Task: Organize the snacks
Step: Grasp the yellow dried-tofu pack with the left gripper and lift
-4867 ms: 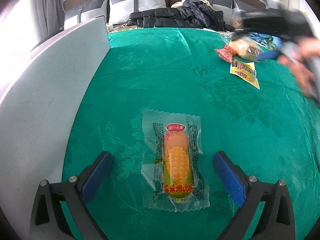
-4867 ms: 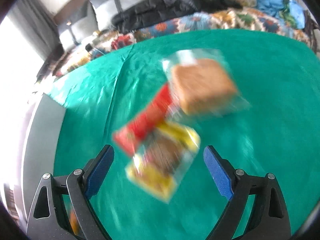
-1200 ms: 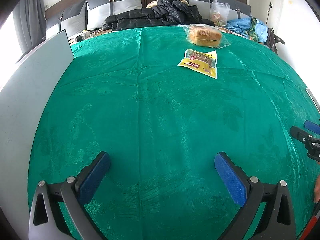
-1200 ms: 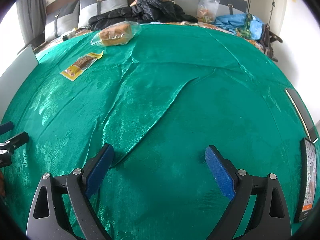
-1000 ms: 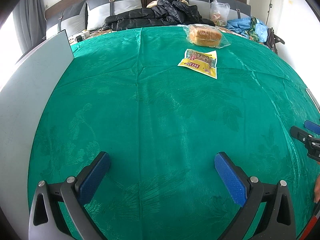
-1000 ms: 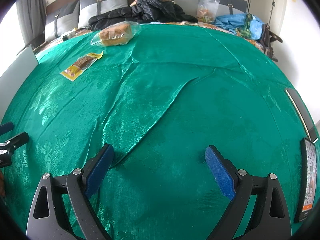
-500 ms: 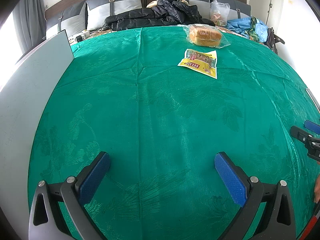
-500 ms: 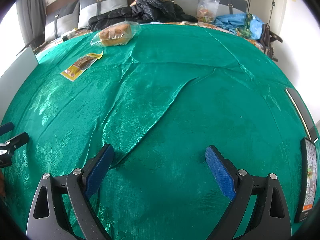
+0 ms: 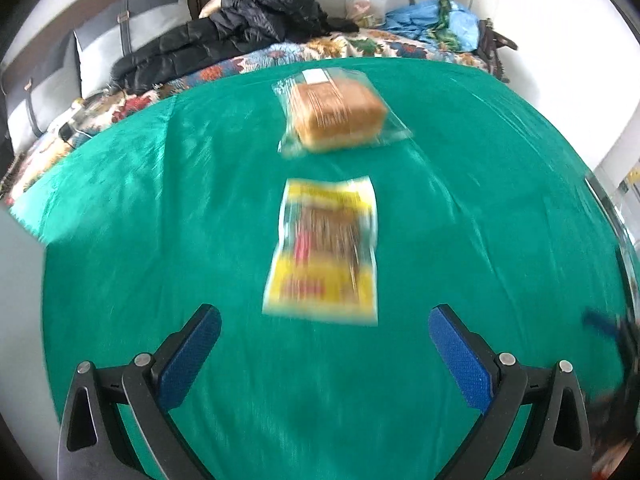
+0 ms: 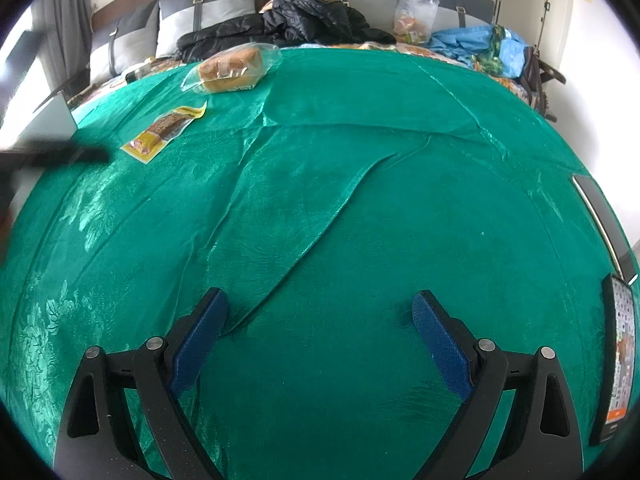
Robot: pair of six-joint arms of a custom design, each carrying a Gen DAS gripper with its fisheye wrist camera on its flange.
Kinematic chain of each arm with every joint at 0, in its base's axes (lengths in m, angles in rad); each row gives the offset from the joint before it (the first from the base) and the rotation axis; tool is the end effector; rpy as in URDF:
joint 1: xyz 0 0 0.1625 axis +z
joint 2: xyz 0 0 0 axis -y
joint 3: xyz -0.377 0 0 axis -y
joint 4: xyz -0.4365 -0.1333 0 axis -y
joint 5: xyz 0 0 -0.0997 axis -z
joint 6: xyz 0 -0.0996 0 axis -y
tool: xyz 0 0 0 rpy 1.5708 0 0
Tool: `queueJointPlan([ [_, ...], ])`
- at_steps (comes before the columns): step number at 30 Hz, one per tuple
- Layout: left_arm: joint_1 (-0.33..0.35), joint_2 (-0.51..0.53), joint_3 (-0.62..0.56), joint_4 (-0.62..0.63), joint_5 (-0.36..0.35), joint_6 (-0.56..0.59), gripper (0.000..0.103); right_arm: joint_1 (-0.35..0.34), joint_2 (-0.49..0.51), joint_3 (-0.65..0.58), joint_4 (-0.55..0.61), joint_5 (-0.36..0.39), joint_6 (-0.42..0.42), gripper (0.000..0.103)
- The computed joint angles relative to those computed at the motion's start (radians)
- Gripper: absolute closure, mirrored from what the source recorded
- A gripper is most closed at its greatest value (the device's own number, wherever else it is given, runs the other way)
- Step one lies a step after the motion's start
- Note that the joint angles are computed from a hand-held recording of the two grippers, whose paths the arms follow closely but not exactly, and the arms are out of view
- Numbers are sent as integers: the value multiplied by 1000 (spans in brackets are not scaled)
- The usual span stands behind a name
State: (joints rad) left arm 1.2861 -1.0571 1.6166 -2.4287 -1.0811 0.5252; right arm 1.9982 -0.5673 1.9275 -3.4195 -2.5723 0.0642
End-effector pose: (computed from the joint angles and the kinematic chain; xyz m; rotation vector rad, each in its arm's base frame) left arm -0.0171 -0.6997 0.2045 0.9364 2.4329 -0.3107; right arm 0.2615 -0.4550 -0.0624 0.1000 -2.1707 0.8072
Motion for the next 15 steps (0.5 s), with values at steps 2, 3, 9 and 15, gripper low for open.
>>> queueJointPlan([
  [2,2,65,-76,42,11,-38,5,0,0,0,0,0,0,8],
  [3,4,95,-108,63,19,-56,9,0,0,0,0,0,0,8],
  [9,-5,119,-78,-33,40,41,29,0,1,-2,2,1,2,7],
  [15,-1,86,-46,-66,43,53,58,0,2,-2,1,2,2,7],
])
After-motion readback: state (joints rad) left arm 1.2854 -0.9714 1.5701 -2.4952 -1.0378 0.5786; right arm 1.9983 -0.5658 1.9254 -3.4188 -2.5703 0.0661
